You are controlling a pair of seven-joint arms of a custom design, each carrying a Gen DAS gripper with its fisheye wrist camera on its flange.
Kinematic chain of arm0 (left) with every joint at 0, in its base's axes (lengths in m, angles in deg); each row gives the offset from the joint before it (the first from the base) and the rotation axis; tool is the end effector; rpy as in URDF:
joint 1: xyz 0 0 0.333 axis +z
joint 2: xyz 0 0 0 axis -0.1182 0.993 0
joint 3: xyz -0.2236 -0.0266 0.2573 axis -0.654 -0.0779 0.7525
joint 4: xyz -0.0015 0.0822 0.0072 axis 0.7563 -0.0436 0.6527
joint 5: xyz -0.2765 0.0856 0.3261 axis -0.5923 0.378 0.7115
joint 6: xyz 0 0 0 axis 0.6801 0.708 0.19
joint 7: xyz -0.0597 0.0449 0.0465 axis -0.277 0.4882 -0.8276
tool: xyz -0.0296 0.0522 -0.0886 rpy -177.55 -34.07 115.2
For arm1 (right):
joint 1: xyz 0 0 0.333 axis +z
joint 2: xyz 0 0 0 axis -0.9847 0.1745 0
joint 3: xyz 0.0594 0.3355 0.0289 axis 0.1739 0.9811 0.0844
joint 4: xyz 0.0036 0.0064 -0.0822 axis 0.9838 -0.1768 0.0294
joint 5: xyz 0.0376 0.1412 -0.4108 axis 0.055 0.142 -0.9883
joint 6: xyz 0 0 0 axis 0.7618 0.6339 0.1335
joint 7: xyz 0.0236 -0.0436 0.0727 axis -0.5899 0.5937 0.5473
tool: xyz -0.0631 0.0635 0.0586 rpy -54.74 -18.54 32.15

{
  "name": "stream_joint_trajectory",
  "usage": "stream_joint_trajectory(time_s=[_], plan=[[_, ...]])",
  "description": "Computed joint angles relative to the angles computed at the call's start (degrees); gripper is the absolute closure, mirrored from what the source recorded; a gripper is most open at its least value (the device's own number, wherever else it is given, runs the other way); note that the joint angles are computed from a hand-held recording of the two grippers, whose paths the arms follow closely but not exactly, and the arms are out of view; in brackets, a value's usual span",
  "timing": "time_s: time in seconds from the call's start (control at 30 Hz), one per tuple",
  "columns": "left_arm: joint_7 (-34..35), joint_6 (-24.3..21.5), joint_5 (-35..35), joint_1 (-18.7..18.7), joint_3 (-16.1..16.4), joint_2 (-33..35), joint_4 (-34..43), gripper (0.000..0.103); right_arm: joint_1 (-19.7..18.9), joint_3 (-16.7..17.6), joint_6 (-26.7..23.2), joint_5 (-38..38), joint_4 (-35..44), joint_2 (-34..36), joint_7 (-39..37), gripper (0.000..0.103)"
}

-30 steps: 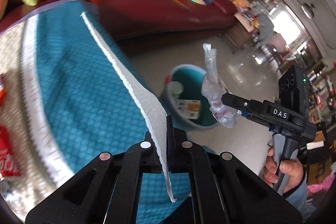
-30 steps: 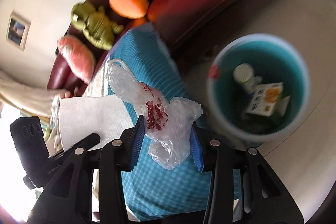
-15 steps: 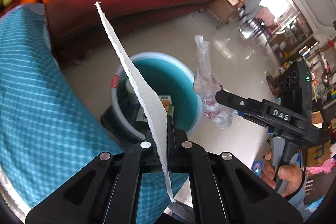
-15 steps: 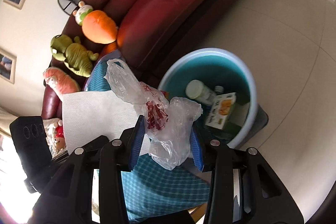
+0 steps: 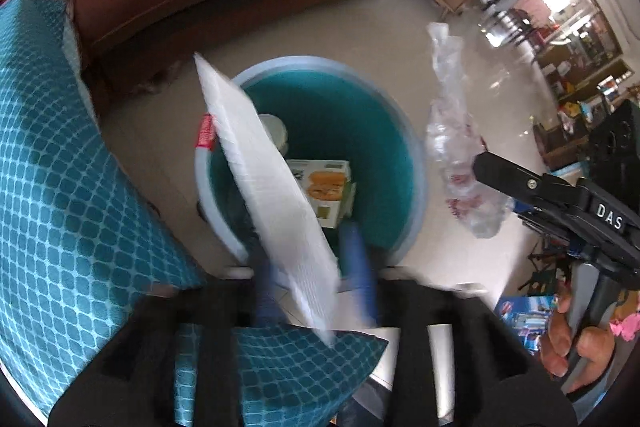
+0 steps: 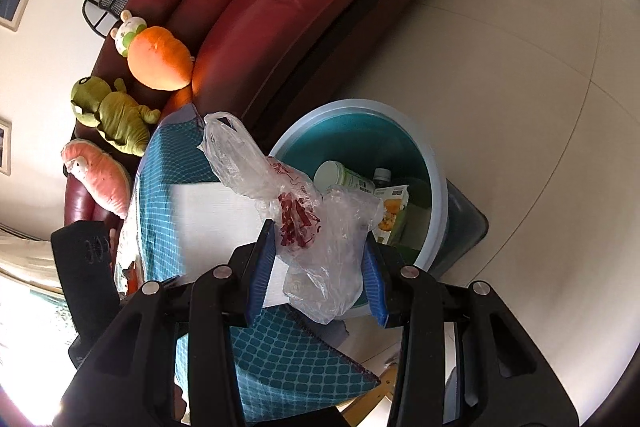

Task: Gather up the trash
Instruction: 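Carry tissue and bag over the teal bucket and open both grippers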

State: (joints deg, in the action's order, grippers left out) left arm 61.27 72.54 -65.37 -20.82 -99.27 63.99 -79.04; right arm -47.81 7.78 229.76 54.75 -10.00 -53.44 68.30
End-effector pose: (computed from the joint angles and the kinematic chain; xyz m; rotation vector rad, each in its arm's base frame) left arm 0.6234 -0.3474 0.3538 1.8604 -2.3565 0.6639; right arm 0.6202 0.4643 0.3608 -1.3331 2.0236 0.1420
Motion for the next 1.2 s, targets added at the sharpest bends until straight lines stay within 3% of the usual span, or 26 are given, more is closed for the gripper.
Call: stream_joint_trajectory(time_s=[0.07,0.1,0.27,0.43,0.5,0.57,0.67,1.0,1.2], plan=[[-2.4,2.9,1.9,-1.1,1.4,-0.7,-1.4,0.019,-0.1,0.2,-0.6,0.1,1.0,0.7,-0.2,0.064],[-3.3,3.8,2.7,-1.3,1.8,-1.0,-1.8,0.016,-0.1,0.3,-0.7,0.2,1.2,0.9,-0.3,0.064],[-2.9,3.9,1.6,0.1,0.8,-1.2,-1.9,0.013,-0.2,0.7,-1.9,0.4,3.6,2.4,-1.2,0.064],[-0.1,4.3,-1.1,2.2,0.0,-5.3,-6.9,0.011,0.3,0.2,-4.6,-0.1,6.6,4.1,-1.4,0.062],[0.3,4.4,-1.8,2.4,0.2,-6.3,-8.0,0.011,0.4,0.4,-6.1,-0.2,8.8,5.5,-1.8,0.060],[1.0,4.7,-2.6,2.7,0.4,-7.3,-9.2,0.010,-0.1,1.5,-7.6,0.4,11.6,7.3,-2.9,0.045],[1.7,5.1,-3.9,3.1,0.7,-8.7,-10.7,0.009,0.6,1.5,-9.8,0.5,15.1,9.2,-3.4,0.035],[4.4,5.5,-8.2,4.3,1.4,-12.5,-15.1,0.007,4.5,-2.9,-16.3,-3.7,17.6,8.7,3.7,0.021],[7.8,6.4,-12.5,4.9,1.9,-16.1,-18.7,0.007,5.6,-3.0,-18.6,-6.3,18.3,8.1,6.9,0.020]])
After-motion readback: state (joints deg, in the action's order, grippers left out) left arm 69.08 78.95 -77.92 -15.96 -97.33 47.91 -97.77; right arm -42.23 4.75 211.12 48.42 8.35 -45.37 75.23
